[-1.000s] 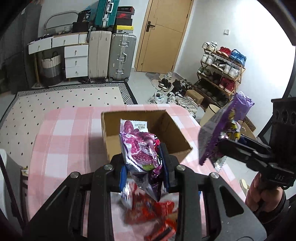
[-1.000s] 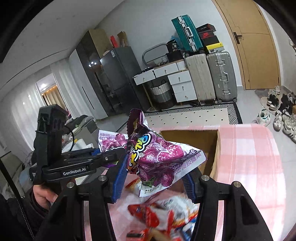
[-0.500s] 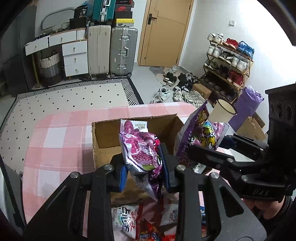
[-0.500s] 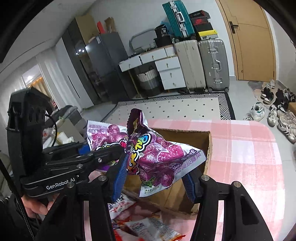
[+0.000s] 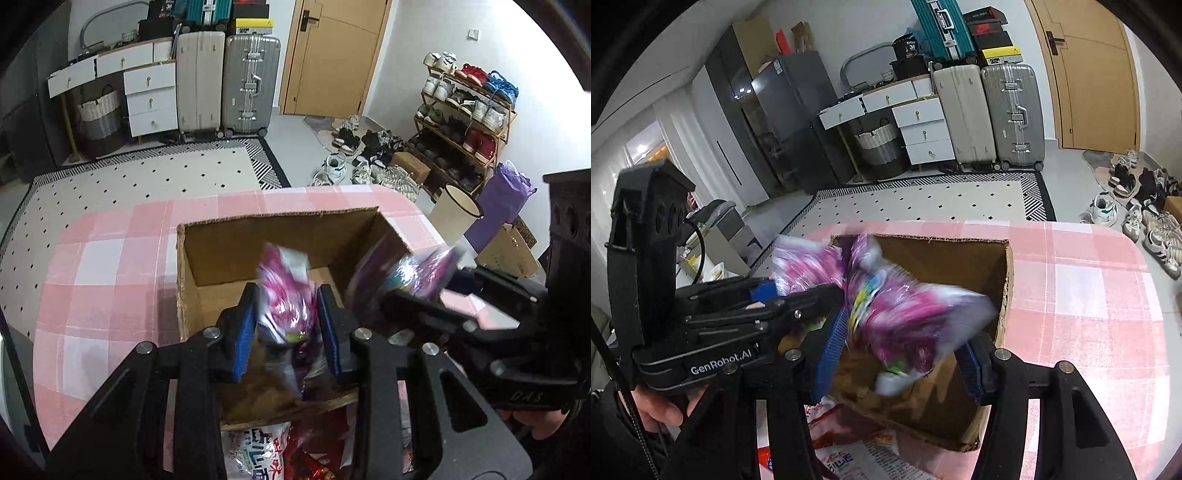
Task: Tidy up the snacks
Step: 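Carry both purple bags over the cardboard box and open both tools, then move both tools back over the remaining snack pile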
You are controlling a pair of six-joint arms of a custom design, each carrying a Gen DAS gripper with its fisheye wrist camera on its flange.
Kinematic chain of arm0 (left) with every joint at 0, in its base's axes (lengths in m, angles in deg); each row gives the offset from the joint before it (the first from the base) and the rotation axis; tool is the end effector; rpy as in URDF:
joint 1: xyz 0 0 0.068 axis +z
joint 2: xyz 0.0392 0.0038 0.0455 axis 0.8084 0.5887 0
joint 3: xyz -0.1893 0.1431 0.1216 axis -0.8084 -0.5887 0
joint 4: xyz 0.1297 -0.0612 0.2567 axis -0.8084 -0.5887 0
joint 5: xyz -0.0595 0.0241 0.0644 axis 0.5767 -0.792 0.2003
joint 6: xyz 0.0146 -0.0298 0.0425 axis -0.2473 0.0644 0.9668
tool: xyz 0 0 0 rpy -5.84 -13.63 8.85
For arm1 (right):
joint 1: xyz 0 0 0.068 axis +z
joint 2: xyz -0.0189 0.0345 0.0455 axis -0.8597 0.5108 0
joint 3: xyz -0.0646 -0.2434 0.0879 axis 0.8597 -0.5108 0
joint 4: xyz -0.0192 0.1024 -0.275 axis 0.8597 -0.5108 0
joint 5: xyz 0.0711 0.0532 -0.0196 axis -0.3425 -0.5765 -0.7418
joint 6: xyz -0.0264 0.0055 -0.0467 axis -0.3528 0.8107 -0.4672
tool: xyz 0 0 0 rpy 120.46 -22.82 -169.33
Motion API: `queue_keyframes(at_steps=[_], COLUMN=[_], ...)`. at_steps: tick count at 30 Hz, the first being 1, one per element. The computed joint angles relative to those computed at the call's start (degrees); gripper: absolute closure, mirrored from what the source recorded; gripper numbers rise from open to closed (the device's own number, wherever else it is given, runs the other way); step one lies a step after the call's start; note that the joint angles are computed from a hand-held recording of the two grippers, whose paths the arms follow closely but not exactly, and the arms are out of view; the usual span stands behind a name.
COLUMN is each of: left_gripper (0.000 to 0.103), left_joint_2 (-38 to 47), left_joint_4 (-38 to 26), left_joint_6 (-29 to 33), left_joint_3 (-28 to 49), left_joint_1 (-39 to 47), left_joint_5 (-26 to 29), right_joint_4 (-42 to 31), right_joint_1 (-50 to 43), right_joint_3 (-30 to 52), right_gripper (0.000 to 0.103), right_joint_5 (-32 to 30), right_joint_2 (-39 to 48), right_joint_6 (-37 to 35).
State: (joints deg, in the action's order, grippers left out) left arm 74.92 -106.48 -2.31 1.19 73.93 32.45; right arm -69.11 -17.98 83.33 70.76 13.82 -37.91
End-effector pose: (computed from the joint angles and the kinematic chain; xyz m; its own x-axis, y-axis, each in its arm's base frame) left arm 0.3649 0.1076 0.2170 -0.5896 0.4646 -0.6607 0.7201 0.6728 -0.1696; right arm 0.1377 0.1009 0.1630 -0.6094 0.3203 -0.7253 0.0988 0.9383 0.3314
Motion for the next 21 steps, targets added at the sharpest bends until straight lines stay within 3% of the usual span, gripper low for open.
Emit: queue_keyframes(at_steps=[2,4,12,16,21], left_gripper=[0.069,0.050,0.043,0.036,0.028], left_joint_2=[0.19,0.37,0.12,-1.72,-3.48], left_joint_4=[0.87,0.72,-6.42,-10.68,-19.06], left_joint_6=[-0.93,-1.10,4.42,10.03,18.63], left_joint_3=[0.08,0.67,4.68,5.05,6.93], left_joint_1=[0.28,1.38,9.06,13.59,20.02], left_joint_5=[0.13,0.94,4.85,6.43,9.17], right_joint_4=[-1.03,-3.33,-18.28,-30.10,-44.68], right_joint_1=[1.32,3.90,20.28,34.03,45.72], right_joint_3=[-0.54,0.22,5.82,12.25,19.30], right_gripper=[0.030,0.028,0.024,0.018,0.017], right_joint_5=[2.27,5.24,20.82,32.07,37.74], right_joint_2=[-2.02,-3.45,-8.13,-0.12,10.78], right_joint_6=[0.43,1.49,12.78,27.69,47.77])
